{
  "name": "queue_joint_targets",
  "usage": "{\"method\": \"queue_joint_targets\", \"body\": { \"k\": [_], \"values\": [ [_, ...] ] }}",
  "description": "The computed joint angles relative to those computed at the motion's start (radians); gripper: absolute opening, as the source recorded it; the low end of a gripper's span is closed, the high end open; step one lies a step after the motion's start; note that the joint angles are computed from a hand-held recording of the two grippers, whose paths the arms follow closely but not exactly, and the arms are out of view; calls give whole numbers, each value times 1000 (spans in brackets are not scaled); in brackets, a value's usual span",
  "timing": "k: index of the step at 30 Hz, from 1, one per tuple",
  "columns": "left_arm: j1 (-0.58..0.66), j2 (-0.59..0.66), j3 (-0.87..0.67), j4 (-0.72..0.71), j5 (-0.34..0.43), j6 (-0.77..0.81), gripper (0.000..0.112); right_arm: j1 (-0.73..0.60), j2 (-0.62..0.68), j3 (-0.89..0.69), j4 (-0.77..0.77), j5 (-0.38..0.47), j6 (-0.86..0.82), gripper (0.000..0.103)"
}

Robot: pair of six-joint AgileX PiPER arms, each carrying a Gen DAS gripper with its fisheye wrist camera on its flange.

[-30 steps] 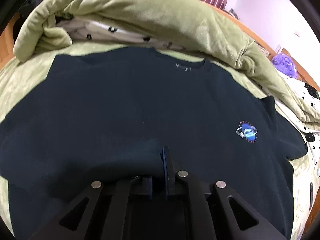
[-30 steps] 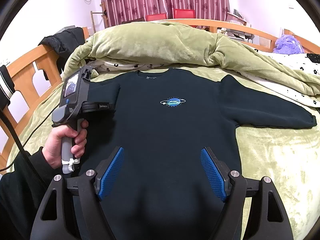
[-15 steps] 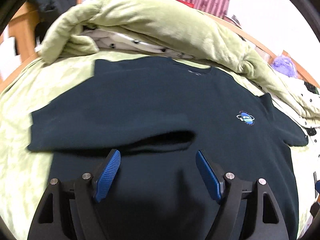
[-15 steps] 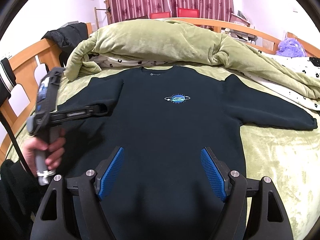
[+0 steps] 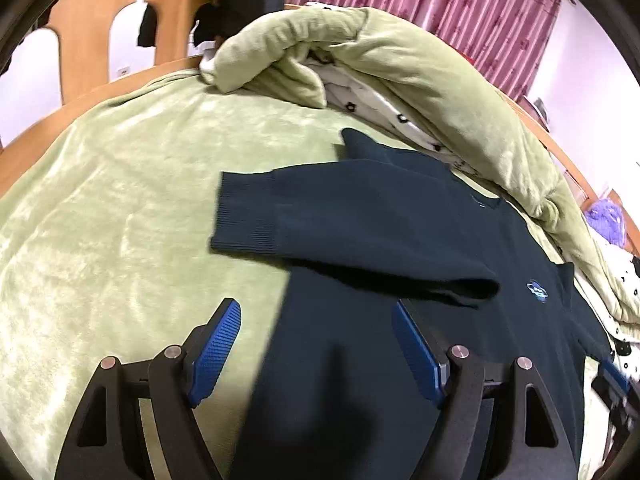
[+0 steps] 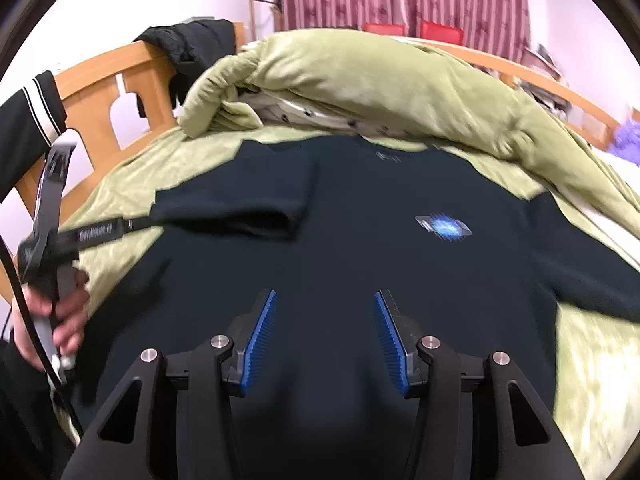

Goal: Fold small clothes
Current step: 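Move the right tool to the folded sleeve and grasp it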

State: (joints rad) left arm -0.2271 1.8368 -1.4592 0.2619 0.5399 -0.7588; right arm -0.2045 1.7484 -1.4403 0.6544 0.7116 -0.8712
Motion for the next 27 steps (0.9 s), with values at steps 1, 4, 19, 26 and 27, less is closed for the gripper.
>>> {"method": "queue_joint_targets", "body": {
  "k": [1, 4, 19, 26, 27],
  "values": [
    [9, 4, 6, 11, -3, 1, 76, 23, 19, -22, -3, -13, 11, 49],
    [30, 14, 25, 64, -21, -10, 76, 106, 112, -118, -46, -51, 71, 49],
    [175, 80, 22, -120, -93, 226, 76, 330, 540, -626, -173, -4, 203, 58],
    [184, 87, 25, -175, -96, 296, 76, 366, 615, -730, -242, 30, 238, 63],
    [187, 88, 22, -191, -93, 309, 76, 371, 623, -744, -256, 39, 247, 64]
  ]
}}
